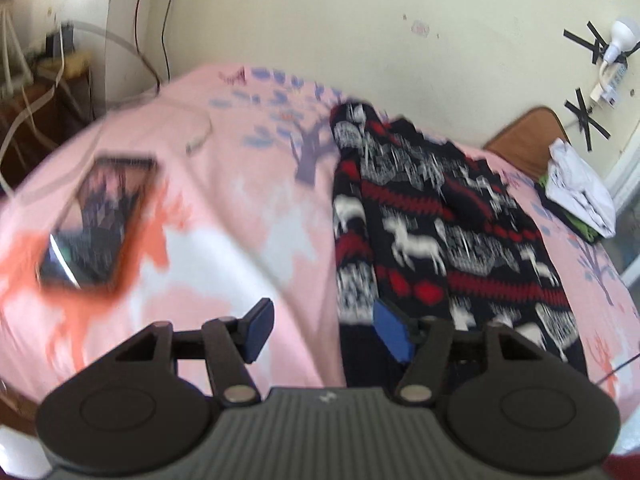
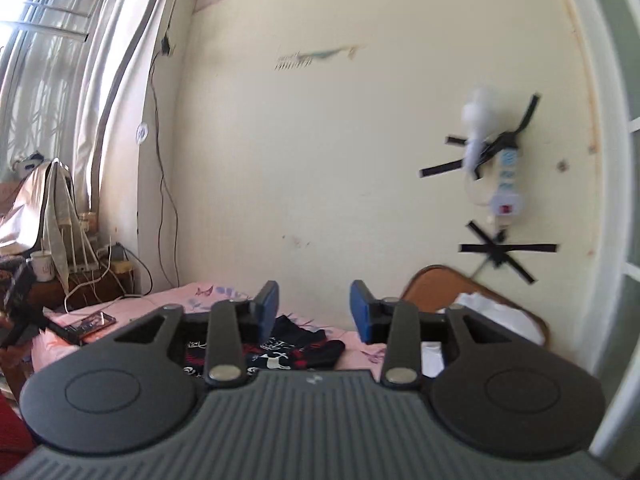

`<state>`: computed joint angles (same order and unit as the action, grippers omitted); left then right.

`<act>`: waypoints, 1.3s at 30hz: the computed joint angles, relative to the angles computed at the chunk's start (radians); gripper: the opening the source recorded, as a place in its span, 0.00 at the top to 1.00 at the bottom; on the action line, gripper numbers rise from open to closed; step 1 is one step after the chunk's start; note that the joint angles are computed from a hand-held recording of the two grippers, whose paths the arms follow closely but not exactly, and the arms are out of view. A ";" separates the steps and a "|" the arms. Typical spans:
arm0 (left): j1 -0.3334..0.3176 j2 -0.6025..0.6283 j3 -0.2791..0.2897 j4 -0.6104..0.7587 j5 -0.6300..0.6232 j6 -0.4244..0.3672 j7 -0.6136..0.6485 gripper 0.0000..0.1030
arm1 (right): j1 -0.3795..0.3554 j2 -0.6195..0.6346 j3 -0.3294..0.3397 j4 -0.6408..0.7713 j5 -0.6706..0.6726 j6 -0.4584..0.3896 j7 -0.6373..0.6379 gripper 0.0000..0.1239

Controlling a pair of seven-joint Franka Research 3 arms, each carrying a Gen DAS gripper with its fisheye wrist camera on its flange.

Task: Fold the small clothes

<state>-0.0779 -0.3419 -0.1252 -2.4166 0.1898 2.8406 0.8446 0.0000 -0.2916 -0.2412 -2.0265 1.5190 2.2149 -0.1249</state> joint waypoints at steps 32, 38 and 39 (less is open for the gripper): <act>-0.279 0.097 0.279 0.079 -0.393 0.269 0.213 0.91 | -0.021 0.386 0.184 0.144 -0.198 -0.157 0.465 0.95; -0.395 0.466 0.453 0.522 -0.700 0.179 0.499 0.90 | -0.006 0.565 0.249 0.397 -0.136 0.071 0.597 0.95; -0.394 0.531 0.484 0.594 -0.594 0.143 0.378 0.82 | 0.003 0.612 0.263 0.455 -0.143 0.135 0.644 0.94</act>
